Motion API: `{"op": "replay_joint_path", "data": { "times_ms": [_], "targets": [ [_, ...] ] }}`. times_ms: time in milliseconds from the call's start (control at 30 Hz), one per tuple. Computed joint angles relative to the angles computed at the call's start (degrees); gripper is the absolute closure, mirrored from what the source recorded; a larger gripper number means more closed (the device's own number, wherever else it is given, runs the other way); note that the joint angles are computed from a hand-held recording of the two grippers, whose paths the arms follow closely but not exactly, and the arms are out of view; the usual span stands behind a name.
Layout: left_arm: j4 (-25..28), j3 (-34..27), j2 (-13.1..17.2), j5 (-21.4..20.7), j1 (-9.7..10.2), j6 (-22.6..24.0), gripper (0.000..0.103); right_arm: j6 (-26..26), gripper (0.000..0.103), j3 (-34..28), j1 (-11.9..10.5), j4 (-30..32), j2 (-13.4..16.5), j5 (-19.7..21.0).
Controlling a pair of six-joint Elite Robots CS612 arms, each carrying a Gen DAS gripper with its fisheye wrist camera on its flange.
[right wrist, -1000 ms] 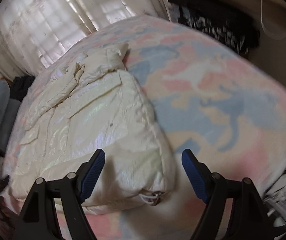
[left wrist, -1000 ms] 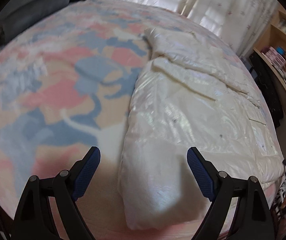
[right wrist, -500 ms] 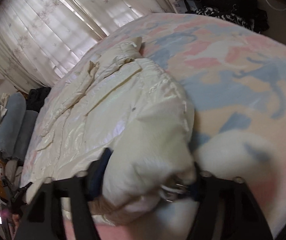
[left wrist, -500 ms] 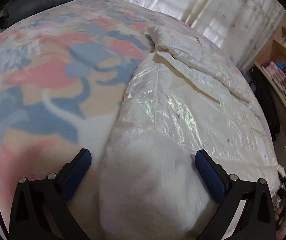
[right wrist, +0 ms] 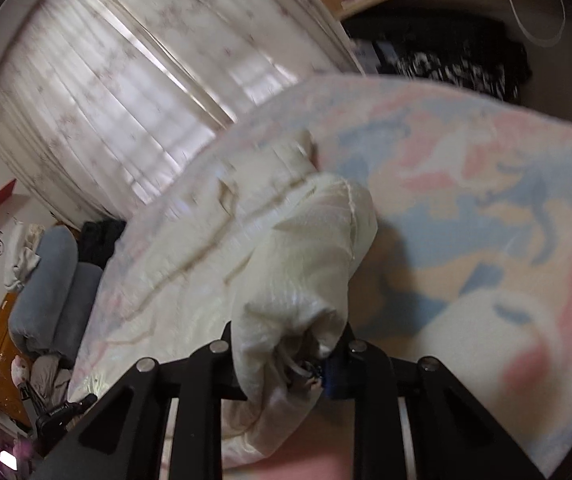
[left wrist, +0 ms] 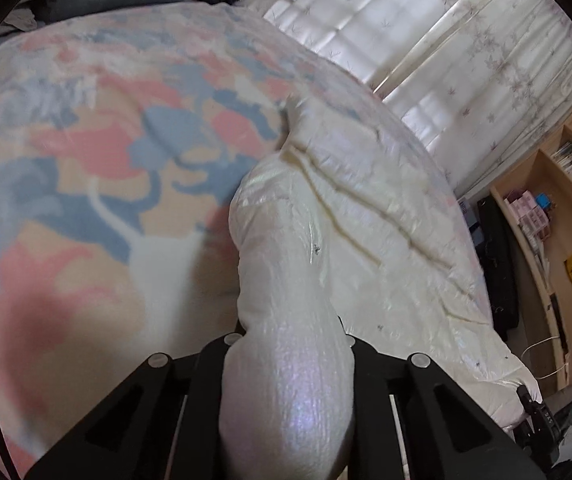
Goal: Fold large clothes
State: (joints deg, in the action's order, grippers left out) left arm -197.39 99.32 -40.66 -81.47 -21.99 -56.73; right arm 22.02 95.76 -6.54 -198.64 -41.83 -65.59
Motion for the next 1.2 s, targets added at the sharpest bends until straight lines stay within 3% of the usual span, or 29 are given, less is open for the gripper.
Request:
{"op": "replay_joint_path", "data": {
  "times_ms": [367,567,700,833,1000,1100,1167,1200],
  "targets": [
    [-10.00,7.88,-7.80,0.92,-0.56,-0.46,0.093,4.17,0.080,5.19,0.25,-18.17,-4.56,-3.21],
    [-10.04,5.27,-7.84,-2.24,0.84,-0.48,0.093,4.61,0.080,2.58,1.00,-18.89,-4.32,-4.34],
    [-6.19,-0.90,-5.31,-4.52,2.67,-1.18,0.092,6.28,0.080,-3.30,1.43,-13.57,-2.17,-5.36],
    [-1.53,-10.27,-0.55,-5.05,4.52,2.50,0.089,6.33,0.078,-12.07,2.03,-4.76,1.57,-6.90],
    [12.33,-25.15,6.55,-4.54,6.51,3.85,0.085,2.39,0.075,-28.05,3.88,11.41,8.62,-11.21],
    [19.68,-33.63,10.93,-8.07,8.11,2.32,0.070,2.41,0.066,-39.27,4.26,22.23,14.13,-10.22],
    [23.53,-38.03,13.35,-11.52,9.11,0.94,0.047,2.65,0.059,-46.40,4.26,30.10,17.61,-8.58],
    [24.69,-39.82,14.38,-13.06,9.50,0.22,0.042,3.30,0.053,-49.32,4.15,32.83,19.11,-7.47]
  ]
}}
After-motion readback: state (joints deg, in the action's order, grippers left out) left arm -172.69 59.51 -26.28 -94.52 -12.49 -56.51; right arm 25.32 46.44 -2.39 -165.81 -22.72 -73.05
